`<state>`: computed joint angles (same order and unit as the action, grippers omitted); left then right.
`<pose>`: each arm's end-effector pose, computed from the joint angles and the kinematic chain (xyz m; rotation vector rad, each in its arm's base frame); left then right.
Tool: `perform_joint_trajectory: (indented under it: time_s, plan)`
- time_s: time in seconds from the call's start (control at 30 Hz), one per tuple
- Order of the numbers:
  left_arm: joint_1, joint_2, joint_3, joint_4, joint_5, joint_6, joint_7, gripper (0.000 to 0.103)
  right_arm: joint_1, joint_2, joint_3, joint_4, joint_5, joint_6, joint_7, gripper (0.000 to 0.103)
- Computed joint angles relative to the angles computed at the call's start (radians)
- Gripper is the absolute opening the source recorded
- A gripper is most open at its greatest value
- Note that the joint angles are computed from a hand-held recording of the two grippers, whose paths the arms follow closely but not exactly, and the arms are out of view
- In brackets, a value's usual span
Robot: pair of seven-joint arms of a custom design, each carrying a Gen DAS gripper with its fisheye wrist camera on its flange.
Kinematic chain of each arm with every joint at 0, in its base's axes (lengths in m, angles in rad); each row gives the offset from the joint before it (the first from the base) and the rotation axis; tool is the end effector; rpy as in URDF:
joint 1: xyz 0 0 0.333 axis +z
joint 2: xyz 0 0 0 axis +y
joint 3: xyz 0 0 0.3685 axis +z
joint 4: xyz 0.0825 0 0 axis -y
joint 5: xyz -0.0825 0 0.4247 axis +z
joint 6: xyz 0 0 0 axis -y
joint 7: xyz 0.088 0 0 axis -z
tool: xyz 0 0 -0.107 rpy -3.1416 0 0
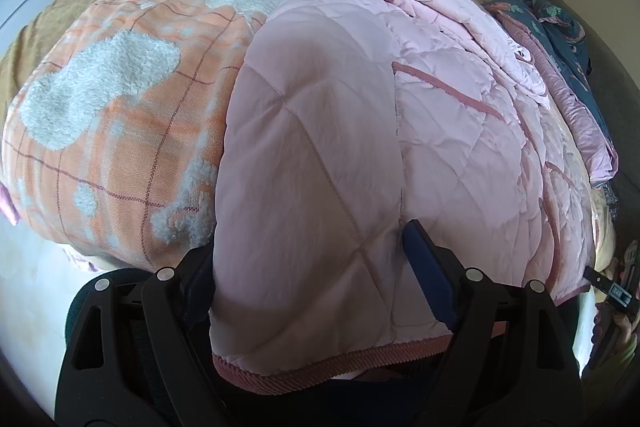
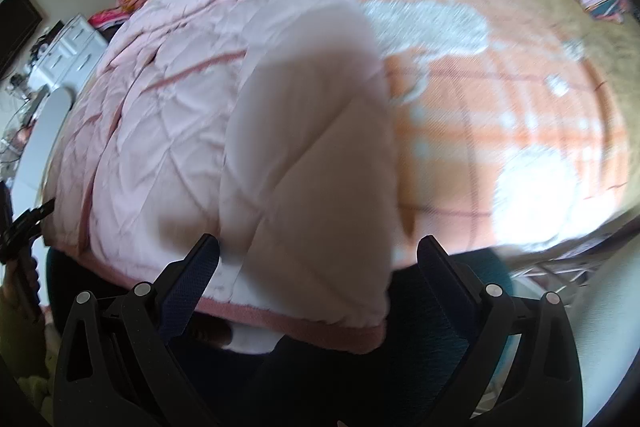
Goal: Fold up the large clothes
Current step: 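Lift the hem up with both grippers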
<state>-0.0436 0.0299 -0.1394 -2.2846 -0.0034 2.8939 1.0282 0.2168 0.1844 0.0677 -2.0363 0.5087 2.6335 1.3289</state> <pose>0.5843 -0.1075 0.4309 -2.3128 1.5940 -0.7675 0.6357 0.1714 0.4237 -1.9613 1.7280 -0.0363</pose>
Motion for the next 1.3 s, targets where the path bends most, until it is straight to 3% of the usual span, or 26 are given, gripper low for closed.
perform_joint_trajectory:
  time_s: [0.17, 0.2, 0.27, 0.3, 0.4, 0.57, 0.63, 0.7, 0.77, 0.87, 0.97, 1.1, 1.3]
  plan:
    - [0.0, -0.012, -0.003, -0.005, -0.047, 0.001, 0.038, 0.076, -0.03, 0.011, 0.025, -0.003, 0.145, -0.042, -0.083, 0.096]
    - [-0.001, -0.018, -0.003, -0.009, -0.061, 0.002, 0.047, 0.076, -0.034, 0.008, 0.029, -0.006, 0.174, -0.046, -0.109, 0.083]
    - [-0.004, -0.029, -0.002, -0.017, -0.072, 0.004, 0.053, 0.076, -0.035, -0.015, 0.035, -0.021, 0.224, -0.045, -0.163, 0.071]
    - [-0.007, -0.039, -0.001, -0.026, -0.084, 0.007, 0.06, 0.076, -0.033, -0.027, 0.036, -0.029, 0.244, -0.041, -0.195, 0.056]
    - [-0.016, -0.063, 0.004, -0.05, -0.104, 0.008, 0.069, 0.073, -0.02, -0.072, 0.029, -0.052, 0.262, -0.013, -0.261, 0.031]
    - [-0.032, -0.09, 0.014, -0.072, -0.11, 0.009, 0.071, 0.064, -0.017, -0.104, 0.022, -0.042, 0.423, -0.025, -0.423, 0.028]
    - [-0.041, -0.094, 0.018, -0.077, -0.128, 0.015, 0.086, 0.059, -0.008, -0.083, 0.015, -0.014, 0.406, -0.037, -0.411, 0.031]
    - [-0.051, -0.093, 0.022, -0.08, -0.155, 0.023, 0.105, 0.055, -0.006, -0.062, 0.011, 0.001, 0.386, -0.058, -0.385, 0.042]
    - [-0.057, -0.092, 0.022, -0.08, -0.171, 0.029, 0.117, 0.045, -0.004, -0.039, 0.01, 0.013, 0.359, -0.071, -0.364, 0.052]
    - [-0.055, -0.087, 0.019, -0.077, -0.143, 0.04, 0.101, 0.034, -0.002, -0.008, 0.015, 0.025, 0.335, -0.067, -0.317, 0.058]
    - [-0.043, -0.08, 0.013, -0.072, -0.091, 0.042, 0.032, 0.024, -0.003, 0.007, 0.028, 0.019, 0.38, -0.02, -0.268, 0.053]
    - [-0.033, -0.102, 0.005, -0.071, 0.01, 0.061, -0.044, 0.014, -0.009, -0.032, 0.046, 0.006, 0.447, 0.031, -0.353, 0.023]
    - [-0.028, -0.109, 0.008, -0.035, 0.101, 0.071, -0.07, 0.01, -0.001, -0.062, 0.051, 0.031, 0.558, 0.078, -0.487, 0.018]
